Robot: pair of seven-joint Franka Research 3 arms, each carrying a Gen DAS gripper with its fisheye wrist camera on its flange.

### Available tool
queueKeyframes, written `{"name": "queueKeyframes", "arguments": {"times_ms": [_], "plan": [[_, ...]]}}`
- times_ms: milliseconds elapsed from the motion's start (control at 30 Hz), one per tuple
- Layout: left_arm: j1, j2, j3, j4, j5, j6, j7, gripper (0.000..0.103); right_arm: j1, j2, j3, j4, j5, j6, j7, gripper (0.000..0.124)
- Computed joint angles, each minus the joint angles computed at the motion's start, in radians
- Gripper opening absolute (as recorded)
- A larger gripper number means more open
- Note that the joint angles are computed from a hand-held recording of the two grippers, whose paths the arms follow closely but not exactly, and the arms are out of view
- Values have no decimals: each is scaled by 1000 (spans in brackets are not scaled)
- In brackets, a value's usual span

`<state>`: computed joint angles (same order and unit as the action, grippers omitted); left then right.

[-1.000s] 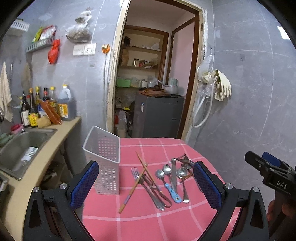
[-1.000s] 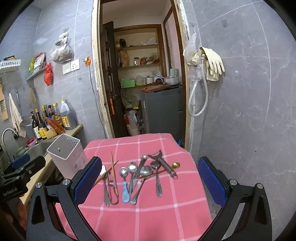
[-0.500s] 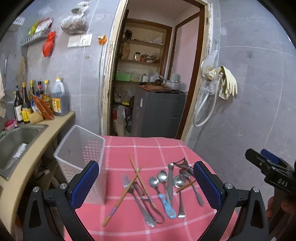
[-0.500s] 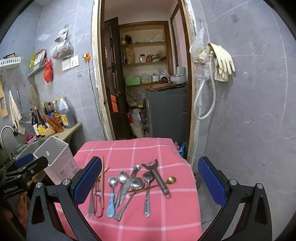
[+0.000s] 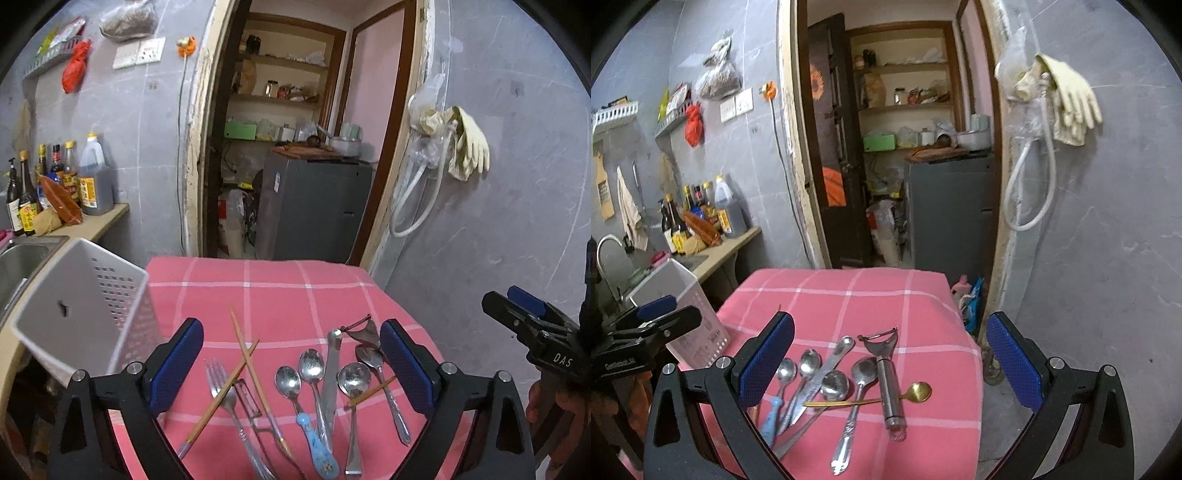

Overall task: Organize utensils
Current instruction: 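Move the left tool to the wooden chopsticks and close on them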

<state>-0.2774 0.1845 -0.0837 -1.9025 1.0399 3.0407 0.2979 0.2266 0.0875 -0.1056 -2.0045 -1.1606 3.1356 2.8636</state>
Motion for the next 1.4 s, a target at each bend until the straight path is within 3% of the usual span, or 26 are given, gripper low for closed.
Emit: {"name": "queueKeyframes", "arguments": {"times_ms": [100,200,367,567,633,867,967,1133,1200,1300,1400], "plan": [[26,62,-41,42,-142,-28,134,86,-82,55,90,-3,288,50,-302,102],[45,124,-69,87,-289,-50,255,80,-282,124,333,13,591,52,-644,102],[24,221,-55,183,-410,-115,374,71,-468,248,571,87,774,1,-891,95],[17,320,-48,297,-532,-233,497,63,-537,403,693,208,909,-107,-1057,71],[29,349,-65,335,-583,-284,546,58,-530,443,697,249,942,-145,-1091,62],[43,417,-91,437,-703,-421,680,38,-493,569,695,402,1054,-303,-1198,50],[30,428,-81,460,-719,-463,702,34,-462,592,668,440,1088,-348,-1224,46],[12,446,-72,507,-723,-531,724,34,-436,597,645,456,1155,-379,-1280,42],[7,451,-70,528,-728,-569,727,30,-442,602,654,465,1201,-403,-1311,35],[4,499,-74,627,-747,-651,745,17,-433,609,648,477,1255,-421,-1340,30],[23,520,-96,669,-798,-684,779,15,-428,615,647,487,1312,-441,-1377,27]]}}
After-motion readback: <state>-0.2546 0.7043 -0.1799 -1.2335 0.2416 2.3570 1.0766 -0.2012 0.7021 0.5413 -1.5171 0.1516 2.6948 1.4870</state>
